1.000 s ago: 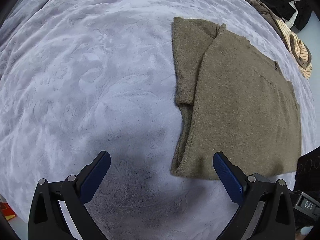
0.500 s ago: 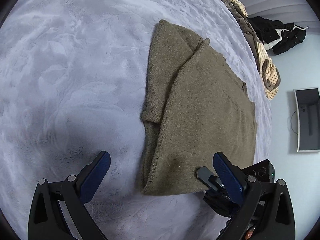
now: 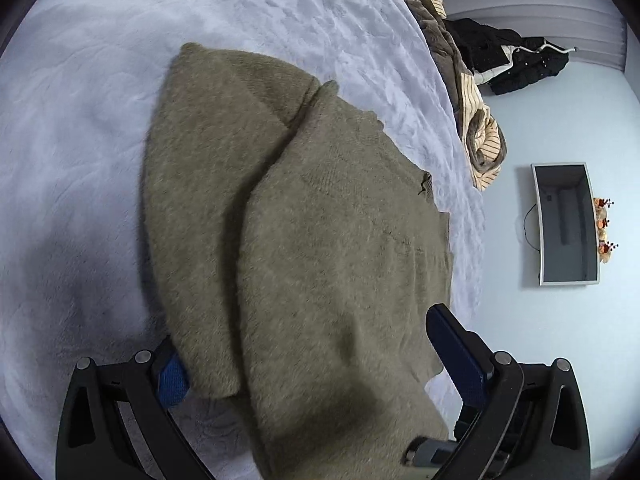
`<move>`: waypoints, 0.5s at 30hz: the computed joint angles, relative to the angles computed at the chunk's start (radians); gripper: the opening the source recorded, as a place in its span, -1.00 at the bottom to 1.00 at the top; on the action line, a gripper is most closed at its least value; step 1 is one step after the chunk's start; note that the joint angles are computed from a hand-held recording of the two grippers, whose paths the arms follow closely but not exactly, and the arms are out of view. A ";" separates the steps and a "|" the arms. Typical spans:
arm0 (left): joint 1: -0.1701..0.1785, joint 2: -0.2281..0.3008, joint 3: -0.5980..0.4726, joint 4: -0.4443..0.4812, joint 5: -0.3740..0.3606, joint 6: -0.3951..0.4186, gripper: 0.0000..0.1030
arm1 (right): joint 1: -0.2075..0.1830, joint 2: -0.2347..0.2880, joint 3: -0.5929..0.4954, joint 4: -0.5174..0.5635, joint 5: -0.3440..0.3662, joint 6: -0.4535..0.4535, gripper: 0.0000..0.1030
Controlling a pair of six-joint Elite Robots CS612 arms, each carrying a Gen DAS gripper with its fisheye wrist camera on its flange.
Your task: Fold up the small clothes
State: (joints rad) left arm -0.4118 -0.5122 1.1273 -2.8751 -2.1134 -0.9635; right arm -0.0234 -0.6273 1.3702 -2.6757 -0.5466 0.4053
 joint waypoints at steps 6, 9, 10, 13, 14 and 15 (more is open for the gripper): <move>-0.035 -0.002 -0.092 0.179 0.114 0.209 1.00 | -0.007 -0.034 0.023 0.193 -0.040 -0.179 -0.84; -0.049 0.002 -0.126 0.332 0.204 0.261 0.89 | 0.000 -0.065 0.006 0.421 -0.152 -0.358 -0.76; -0.052 0.002 -0.130 0.368 0.231 0.263 0.65 | 0.001 -0.075 -0.001 0.486 -0.201 -0.418 -0.76; -0.054 -0.001 -0.131 0.435 0.287 0.255 -0.02 | 0.001 -0.108 0.005 0.525 -0.308 -0.518 -0.73; -0.053 -0.004 -0.121 0.422 0.290 0.253 -0.25 | -0.003 -0.119 0.013 0.503 -0.331 -0.533 -0.72; -0.054 -0.011 -0.108 0.400 0.304 0.246 -0.37 | -0.008 -0.130 0.025 0.462 -0.354 -0.534 -0.72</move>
State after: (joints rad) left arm -0.4656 -0.5232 1.0198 -2.4748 -1.8094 -0.7179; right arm -0.0317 -0.7573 1.3955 -2.2135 -0.9005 -0.1283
